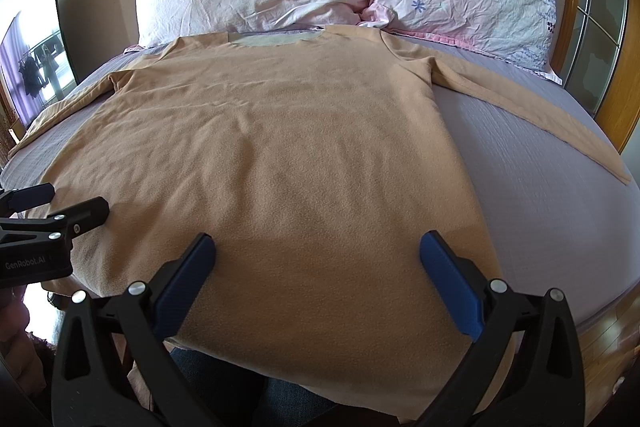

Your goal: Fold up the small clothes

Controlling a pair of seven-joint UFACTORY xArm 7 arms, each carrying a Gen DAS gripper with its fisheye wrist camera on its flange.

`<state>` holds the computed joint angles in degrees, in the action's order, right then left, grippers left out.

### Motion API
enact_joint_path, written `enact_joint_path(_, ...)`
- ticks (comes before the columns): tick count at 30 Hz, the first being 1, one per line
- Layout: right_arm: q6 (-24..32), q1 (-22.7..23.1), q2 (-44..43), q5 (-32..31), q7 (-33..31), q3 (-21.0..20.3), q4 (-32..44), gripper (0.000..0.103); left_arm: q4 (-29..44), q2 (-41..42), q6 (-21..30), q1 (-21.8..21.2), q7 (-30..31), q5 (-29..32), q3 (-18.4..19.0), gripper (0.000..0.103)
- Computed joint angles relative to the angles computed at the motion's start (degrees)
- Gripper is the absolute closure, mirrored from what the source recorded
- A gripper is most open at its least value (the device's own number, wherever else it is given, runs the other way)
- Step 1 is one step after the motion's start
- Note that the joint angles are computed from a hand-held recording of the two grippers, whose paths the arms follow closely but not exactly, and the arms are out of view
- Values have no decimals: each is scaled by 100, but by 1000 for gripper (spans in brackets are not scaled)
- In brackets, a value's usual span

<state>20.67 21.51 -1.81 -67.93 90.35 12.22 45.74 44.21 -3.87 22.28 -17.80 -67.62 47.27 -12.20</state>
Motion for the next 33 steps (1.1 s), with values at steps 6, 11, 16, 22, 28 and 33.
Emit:
enact_joint_path(6, -1, -1, -5, -10, 7, -1, -4, 2, -2, -2, -1, 0, -3, 3, 0, 1)
enact_joint_path(11, -2, -4, -6, -12, 10, -1, -6, 2, -3, -3, -4, 1, -16, 16, 0, 1)
enact_joint_path(16, -5, -6, -10, -27, 25, 1, -15, 2, -3, -3, -4, 1, -16, 16, -1, 1)
enact_joint_path(22, -11, -10, -11, -54, 50, 1, -22, 2, -2, -3, -7, 3, -28, 31, -1, 1)
enact_joint_path(28, -15, -12, -8, -83, 76, -1, -27, 2, -3, -3, -9, 3, -34, 38, -1, 1)
enact_joint_path(33, -5, -6, -10, -77, 79, 3, -23, 2, -3, -3, -11, 4, -45, 51, -1, 1)
